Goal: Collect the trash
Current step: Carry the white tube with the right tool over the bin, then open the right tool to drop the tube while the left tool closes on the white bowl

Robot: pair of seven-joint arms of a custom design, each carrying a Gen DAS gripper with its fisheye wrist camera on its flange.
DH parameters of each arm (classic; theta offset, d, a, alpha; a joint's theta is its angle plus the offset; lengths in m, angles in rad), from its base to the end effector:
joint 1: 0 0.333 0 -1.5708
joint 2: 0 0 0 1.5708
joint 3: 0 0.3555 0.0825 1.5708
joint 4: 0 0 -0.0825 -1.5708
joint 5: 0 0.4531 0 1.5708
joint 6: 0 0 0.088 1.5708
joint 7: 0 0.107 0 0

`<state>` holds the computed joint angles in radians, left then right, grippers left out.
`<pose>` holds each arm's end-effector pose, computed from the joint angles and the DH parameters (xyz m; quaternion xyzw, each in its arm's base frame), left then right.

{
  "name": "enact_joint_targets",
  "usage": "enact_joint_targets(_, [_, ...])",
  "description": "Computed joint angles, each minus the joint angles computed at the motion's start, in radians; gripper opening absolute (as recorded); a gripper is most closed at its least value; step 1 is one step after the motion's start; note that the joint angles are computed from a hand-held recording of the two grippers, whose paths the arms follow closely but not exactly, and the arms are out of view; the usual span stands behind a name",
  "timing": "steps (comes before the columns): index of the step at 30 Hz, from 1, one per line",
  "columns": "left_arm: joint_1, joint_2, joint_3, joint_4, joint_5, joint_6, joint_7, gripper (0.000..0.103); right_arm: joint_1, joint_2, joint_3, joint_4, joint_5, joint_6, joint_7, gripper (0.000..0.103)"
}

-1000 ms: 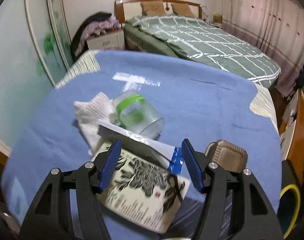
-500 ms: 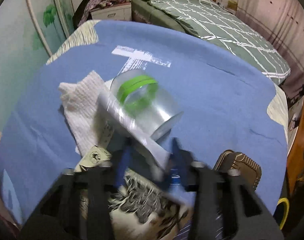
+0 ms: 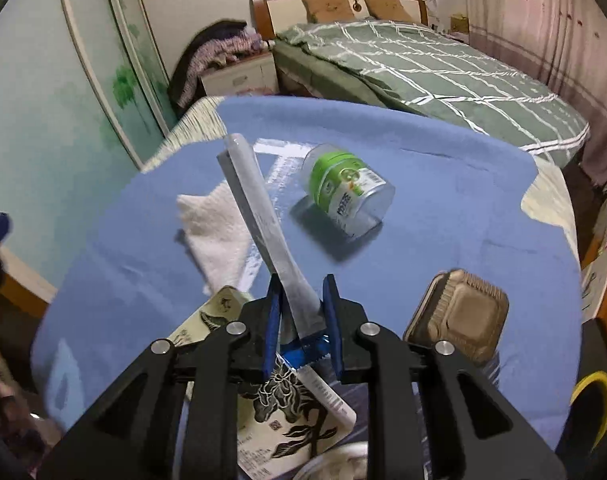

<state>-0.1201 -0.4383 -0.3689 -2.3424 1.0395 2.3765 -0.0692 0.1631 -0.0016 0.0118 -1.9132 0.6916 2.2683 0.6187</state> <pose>0.4500 -0.2491 0.5548 -0.7416 0.4382 -0.2890 0.4177 0.6455 0.1306 0.5509 -0.8662 0.3678 -0.0402 0.3359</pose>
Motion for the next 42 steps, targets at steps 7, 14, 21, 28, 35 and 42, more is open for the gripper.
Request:
enact_joint_targets(7, [-0.013, 0.039, -0.005, 0.032, 0.003, 0.016, 0.021, 0.094, -0.038, -0.073, -0.046, -0.050, 0.166, -0.001, -0.062, 0.020])
enact_joint_targets(14, [-0.042, 0.120, -0.005, 0.086, 0.020, 0.074, 0.053, 0.094, -0.081, -0.118, -0.092, -0.114, 0.224, 0.082, -0.069, 0.020])
enact_joint_targets(21, [-0.103, 0.262, 0.007, 0.179, 0.029, 0.159, 0.131, 0.094, -0.157, -0.089, -0.136, -0.138, 0.197, 0.177, 0.016, 0.020])
enact_joint_targets(28, [-0.187, 0.418, 0.040, 0.287, -0.005, 0.214, 0.245, 0.094, -0.233, -0.028, -0.152, -0.134, 0.142, 0.282, 0.125, 0.021])
enact_joint_targets(35, [-0.246, 0.509, 0.082, 0.362, -0.064, 0.230, 0.340, 0.094, -0.281, 0.045, -0.148, -0.111, 0.056, 0.377, 0.240, 0.022])
enact_joint_targets(42, [-0.277, 0.554, 0.110, 0.403, -0.096, 0.217, 0.390, 0.094, -0.312, 0.096, -0.139, -0.083, -0.006, 0.386, 0.305, 0.035])
